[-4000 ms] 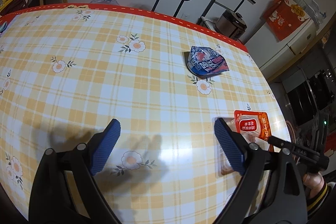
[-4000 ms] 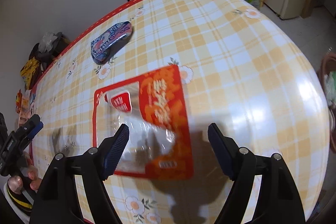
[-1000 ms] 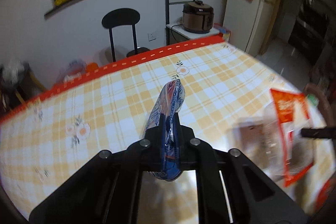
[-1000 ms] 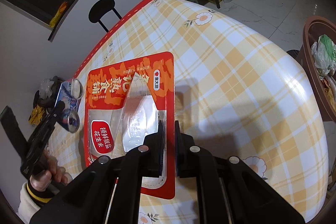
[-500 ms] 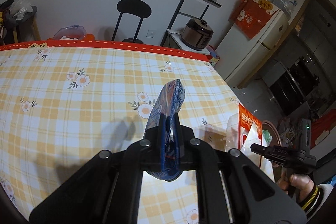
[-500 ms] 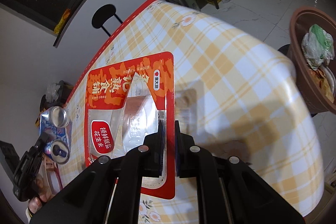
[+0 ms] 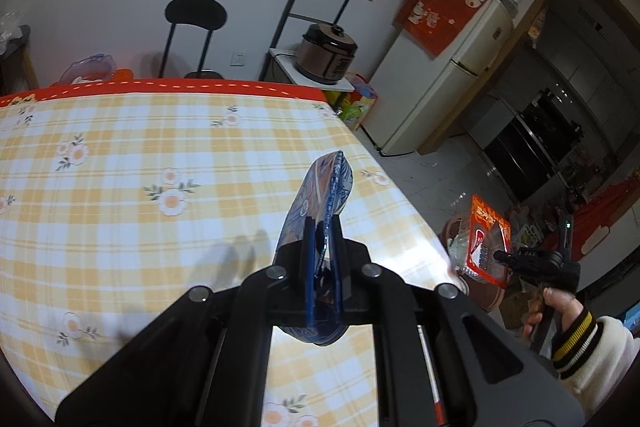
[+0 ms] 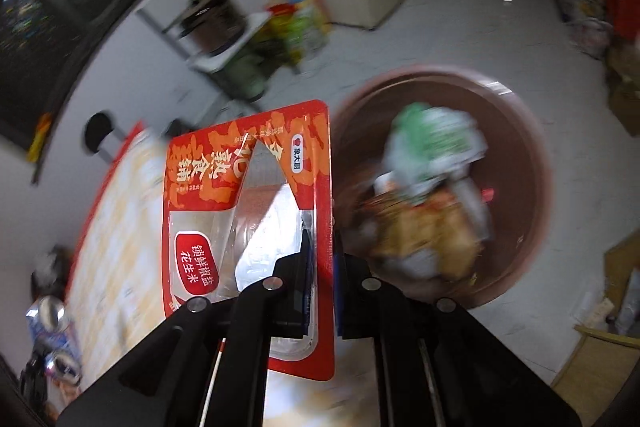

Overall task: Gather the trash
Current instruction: 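Carry the tray over the bin and open the right tool while the left tool carries the wrapper, then move the left tool over the bin and release the blue wrapper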

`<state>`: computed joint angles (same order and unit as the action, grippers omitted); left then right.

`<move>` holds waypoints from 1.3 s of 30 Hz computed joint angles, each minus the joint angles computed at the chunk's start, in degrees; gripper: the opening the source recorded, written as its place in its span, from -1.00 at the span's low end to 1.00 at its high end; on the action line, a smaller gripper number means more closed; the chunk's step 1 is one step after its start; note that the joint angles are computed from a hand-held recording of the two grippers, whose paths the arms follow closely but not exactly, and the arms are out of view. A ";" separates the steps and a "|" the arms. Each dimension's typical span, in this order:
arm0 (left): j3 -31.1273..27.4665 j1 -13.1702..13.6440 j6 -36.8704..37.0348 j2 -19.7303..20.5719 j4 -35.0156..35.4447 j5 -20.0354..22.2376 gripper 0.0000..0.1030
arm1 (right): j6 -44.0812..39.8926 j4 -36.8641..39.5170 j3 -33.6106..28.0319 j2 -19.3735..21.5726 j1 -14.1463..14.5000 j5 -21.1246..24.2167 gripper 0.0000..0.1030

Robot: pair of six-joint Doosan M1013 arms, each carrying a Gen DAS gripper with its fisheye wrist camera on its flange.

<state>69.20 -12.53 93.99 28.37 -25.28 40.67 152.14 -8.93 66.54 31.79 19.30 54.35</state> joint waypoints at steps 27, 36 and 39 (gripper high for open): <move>-15.85 -10.25 11.30 10.21 -11.72 10.88 -0.79 | -1.97 -3.69 9.90 -9.26 -3.23 -4.41 0.89; -28.94 -14.94 11.56 18.28 -10.54 19.56 -0.79 | 1.45 -3.70 14.60 -14.24 -4.31 -4.57 0.90; -33.09 -16.03 11.59 20.77 -10.66 20.93 -0.77 | 2.51 -4.76 16.08 -15.53 -4.65 -4.93 0.90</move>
<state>36.11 -28.56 105.58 49.14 -35.93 61.60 154.65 -13.69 82.61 16.26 14.65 49.42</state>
